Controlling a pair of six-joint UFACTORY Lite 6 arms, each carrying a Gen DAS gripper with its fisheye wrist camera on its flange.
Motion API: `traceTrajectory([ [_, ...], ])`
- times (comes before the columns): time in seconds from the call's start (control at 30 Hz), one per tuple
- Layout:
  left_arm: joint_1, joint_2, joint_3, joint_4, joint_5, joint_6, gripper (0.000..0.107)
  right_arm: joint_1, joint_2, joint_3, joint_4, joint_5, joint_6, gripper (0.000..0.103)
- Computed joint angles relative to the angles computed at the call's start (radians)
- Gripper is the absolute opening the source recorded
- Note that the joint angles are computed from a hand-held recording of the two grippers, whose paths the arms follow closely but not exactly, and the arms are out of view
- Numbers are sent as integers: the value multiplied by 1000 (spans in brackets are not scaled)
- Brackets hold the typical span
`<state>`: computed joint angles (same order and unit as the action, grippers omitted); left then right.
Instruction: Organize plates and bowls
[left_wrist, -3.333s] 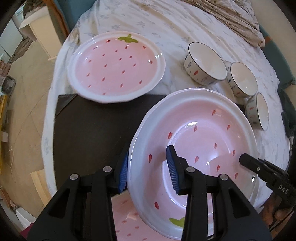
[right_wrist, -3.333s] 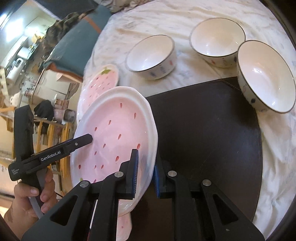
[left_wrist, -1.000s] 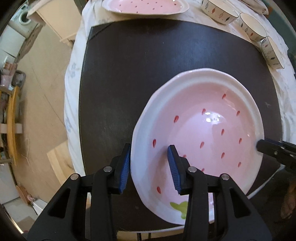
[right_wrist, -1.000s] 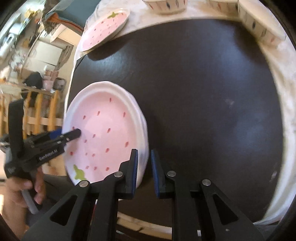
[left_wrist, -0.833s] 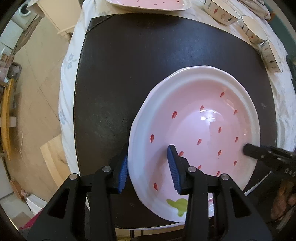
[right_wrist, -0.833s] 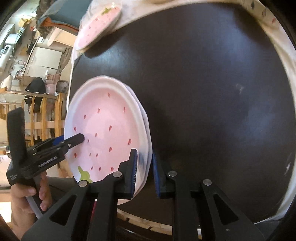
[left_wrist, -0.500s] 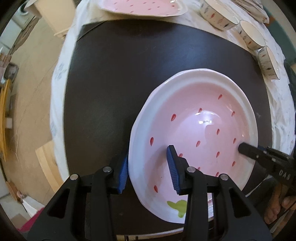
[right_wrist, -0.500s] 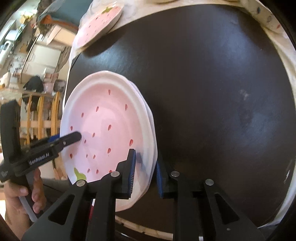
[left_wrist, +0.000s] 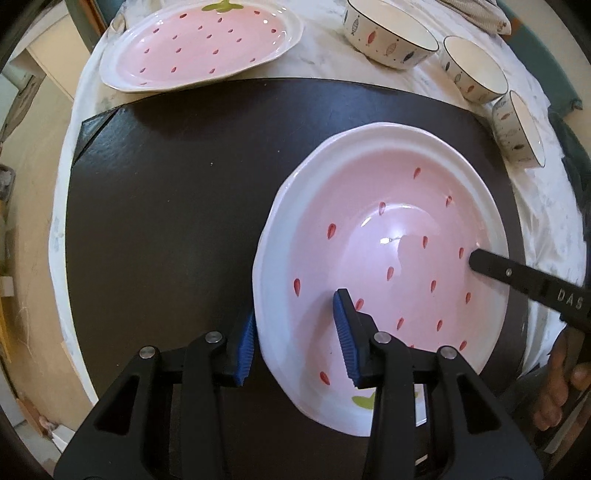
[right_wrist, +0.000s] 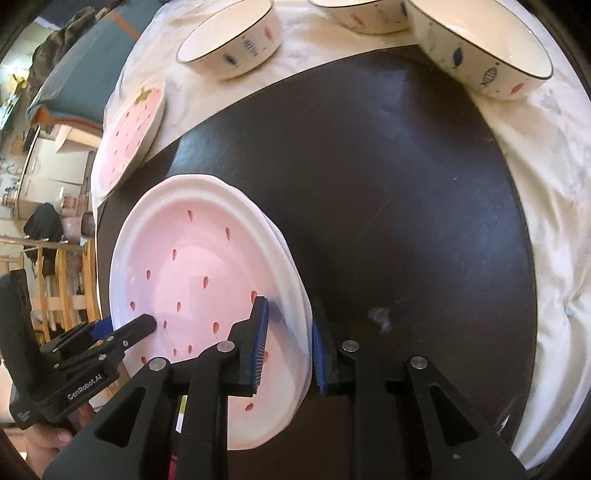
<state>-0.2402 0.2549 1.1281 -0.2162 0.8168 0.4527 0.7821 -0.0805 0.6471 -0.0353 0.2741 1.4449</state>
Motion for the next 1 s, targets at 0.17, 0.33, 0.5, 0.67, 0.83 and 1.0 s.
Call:
traceTrajectory([
  [0.17, 33, -9, -17, -12, -8, 26, 35, 18, -20, -29, -77, -20, 92, 25],
  [0.33, 34, -32, -42, 7, -16, 12, 37, 16, -36, -37, -101, -1, 123, 26],
  [0.5, 127, -119, -79, -19, 2, 64, 63, 55, -58, -31, -253, 23, 321, 26],
  [0.67, 220, -200, -76, -66, 28, 121, 75, 182, -156, -1, -547, 190, 688, 81],
  [0.83, 300, -275, -75, -88, 9, 176, 75, 281, -98, 173, -585, 352, 644, 81],
  [1.0, 296, -266, -37, -78, -25, 117, 75, 316, -54, 300, -598, 428, 599, 81],
])
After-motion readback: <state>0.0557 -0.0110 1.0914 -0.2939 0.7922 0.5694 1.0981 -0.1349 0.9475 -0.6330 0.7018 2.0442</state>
